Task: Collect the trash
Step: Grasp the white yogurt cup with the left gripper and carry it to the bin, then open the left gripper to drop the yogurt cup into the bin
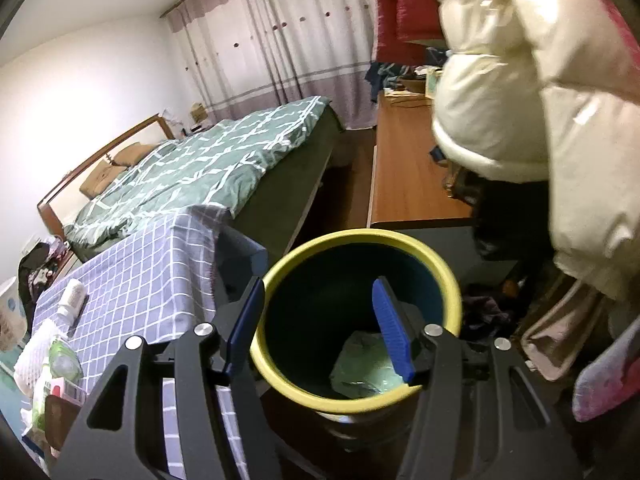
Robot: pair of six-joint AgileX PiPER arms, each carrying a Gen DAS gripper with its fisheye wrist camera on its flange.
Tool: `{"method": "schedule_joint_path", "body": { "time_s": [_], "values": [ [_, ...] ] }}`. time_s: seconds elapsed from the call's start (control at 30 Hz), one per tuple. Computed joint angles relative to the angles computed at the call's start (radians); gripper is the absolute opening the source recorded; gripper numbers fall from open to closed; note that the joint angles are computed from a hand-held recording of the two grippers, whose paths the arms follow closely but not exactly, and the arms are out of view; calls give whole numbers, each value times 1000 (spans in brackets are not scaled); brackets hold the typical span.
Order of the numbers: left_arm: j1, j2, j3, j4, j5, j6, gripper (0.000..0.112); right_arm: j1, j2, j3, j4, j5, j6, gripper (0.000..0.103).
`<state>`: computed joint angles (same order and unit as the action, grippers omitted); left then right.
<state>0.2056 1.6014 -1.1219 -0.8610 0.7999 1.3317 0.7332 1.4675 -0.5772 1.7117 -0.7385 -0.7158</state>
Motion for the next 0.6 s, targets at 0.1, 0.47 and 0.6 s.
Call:
{"method": "schedule_joint_path", "body": {
  "time_s": [0.1,0.47,0.6],
  "values": [
    [-126,6,-26,50,-25,-85,80,21,-51,63,9,-34,24,54],
    [-583,304,-307,311,-101,-523,81,47,-152,250,-8,-33,143,54],
    [-687,445,-458,383,-84,-653,81,14,-166,302,-53,4,202,54]
  ]
}}
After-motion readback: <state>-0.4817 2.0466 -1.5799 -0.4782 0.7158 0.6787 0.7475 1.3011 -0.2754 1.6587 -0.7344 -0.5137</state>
